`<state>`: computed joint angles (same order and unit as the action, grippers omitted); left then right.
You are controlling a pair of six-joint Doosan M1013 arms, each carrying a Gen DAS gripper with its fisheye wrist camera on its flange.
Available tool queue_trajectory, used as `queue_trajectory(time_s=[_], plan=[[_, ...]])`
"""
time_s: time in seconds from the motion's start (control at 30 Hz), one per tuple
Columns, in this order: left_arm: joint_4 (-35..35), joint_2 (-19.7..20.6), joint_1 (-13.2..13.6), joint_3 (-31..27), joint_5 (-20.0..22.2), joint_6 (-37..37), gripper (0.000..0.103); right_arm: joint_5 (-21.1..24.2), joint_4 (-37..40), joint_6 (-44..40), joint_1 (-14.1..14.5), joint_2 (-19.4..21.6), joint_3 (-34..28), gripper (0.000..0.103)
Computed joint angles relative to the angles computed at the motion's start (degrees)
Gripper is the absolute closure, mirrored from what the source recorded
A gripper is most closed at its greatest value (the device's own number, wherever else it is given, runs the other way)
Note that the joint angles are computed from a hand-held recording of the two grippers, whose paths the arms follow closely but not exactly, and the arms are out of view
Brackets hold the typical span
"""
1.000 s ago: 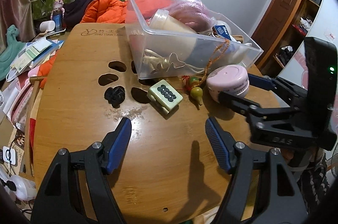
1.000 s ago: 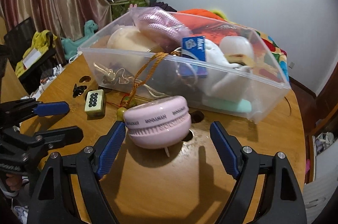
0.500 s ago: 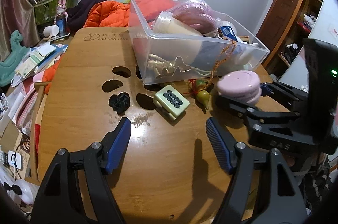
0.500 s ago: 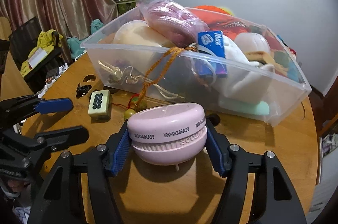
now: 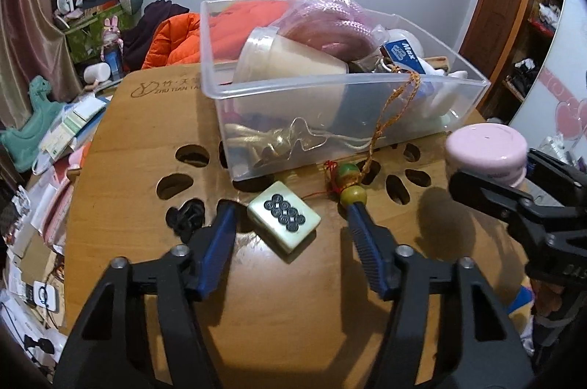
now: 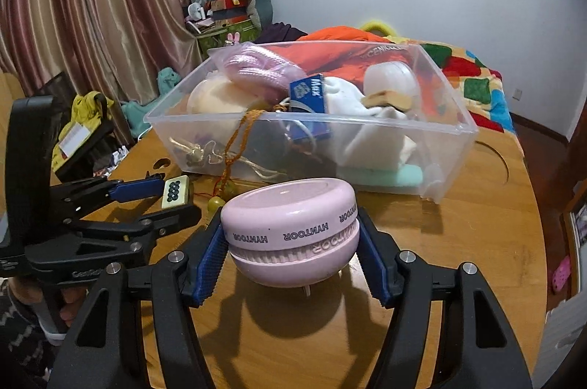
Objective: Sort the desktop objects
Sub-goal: 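Grasp the pink round fan with the right gripper while the left grasps the green mahjong tile, then carry the pink fan and green tile into the clear box and release both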
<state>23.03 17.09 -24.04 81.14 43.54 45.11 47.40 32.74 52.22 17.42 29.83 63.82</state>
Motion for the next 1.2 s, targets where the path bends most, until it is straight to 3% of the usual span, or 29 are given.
queue_trajectory(time_s=[0.3, 0.63, 1.2], plan=[[4.98, 0.5, -0.56, 0.08, 0.9, -3.11, 0.064, -0.08, 0.22, 2.2, -1.01, -0.07, 0.15, 0.042], [3.96, -0.3, -0.01, 1.27, -1.56, -3.41, 0.064, 0.97, 0.64, 1.82, -1.16, 0.3, -0.02, 0.042], [7.14, -2.77, -1.25, 2.53, -3.61, -6.41, 0.064, 0.84, 3.6, -0.33, -1.47, -0.54, 0.8, 0.042]])
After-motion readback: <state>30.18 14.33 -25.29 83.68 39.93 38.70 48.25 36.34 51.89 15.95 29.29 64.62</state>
